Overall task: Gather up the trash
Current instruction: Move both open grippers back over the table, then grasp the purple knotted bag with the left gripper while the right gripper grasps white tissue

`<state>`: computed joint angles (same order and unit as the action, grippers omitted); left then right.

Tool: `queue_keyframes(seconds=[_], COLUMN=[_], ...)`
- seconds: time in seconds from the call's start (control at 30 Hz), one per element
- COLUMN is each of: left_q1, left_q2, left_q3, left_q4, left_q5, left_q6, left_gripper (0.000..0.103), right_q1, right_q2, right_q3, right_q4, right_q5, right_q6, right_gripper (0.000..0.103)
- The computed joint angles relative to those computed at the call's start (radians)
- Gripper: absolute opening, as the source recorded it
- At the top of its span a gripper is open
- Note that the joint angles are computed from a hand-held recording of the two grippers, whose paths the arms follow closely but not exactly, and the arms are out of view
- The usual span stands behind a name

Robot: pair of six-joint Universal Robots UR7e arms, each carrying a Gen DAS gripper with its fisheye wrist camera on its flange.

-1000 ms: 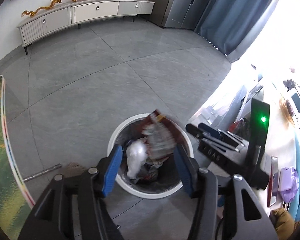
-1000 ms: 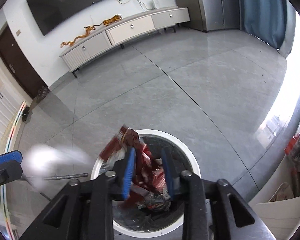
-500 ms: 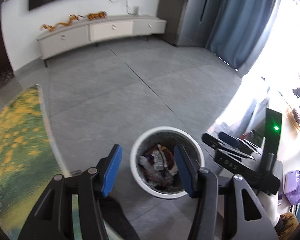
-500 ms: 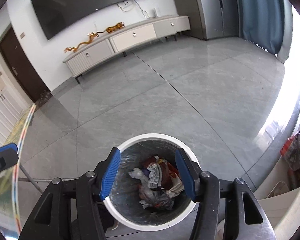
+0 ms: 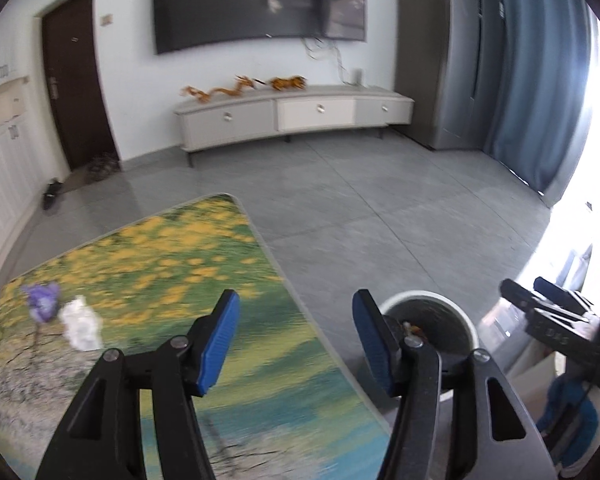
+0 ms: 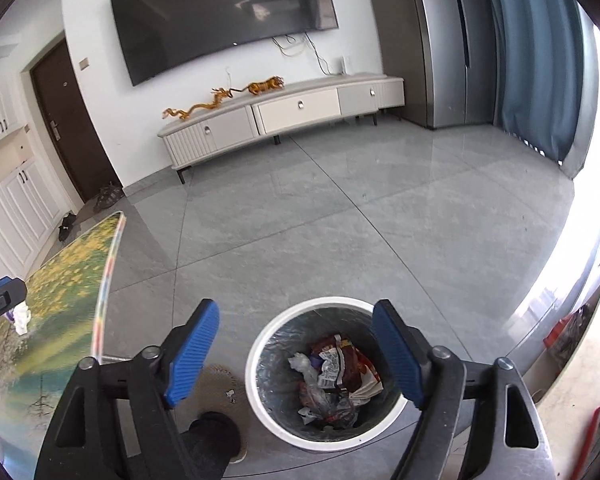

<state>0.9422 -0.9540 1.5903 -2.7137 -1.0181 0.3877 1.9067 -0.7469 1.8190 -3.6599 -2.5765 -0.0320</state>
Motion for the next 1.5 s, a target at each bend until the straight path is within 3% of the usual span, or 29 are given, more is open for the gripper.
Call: queue_keyframes(seconds=[0.43,0.77,1.1,1.27,1.33,1.5], left_q1=[0.037,0.074,0.131,0.168,0.184,0.226], left_q2=[-0.132,-0.205,-0.251,-0.257,-0.254,-0.244], left_q3=[0.084,0.13,0.114,0.099,0.088,0.049], left_q4=[-0.145,-0.222,-0.184,-0.188,-0.182,-0.135], left_q5=[0.059,0.042,0.009,0.012,0.016,0.016], left_q6=[0.045,0.084,0.064,0.068,0.062,0.036], left_gripper=[0.057,0.057,0.057,0.058,0.064,0.066], right_q1=[0.113,0.176,0.224,0.225,0.225,0.217], right_q2=[0.111,0.193,0.282,0.31,0.323,0.348], right_q3=[-0.165,-0.282,-0.415,-0.452,-0.469,-0.515], right_q4=[0.034,0.042,0.034,0.071,0.101,0.235], right_q5=[-0.036,-0.009,0.063,0.134,0.15,0.184], right_q6=[-0.101,-0.186,-0.297,-0.297,-0.292,-0.252], right_gripper=[0.097,0.103,0.103,0.103,0.103,0.103])
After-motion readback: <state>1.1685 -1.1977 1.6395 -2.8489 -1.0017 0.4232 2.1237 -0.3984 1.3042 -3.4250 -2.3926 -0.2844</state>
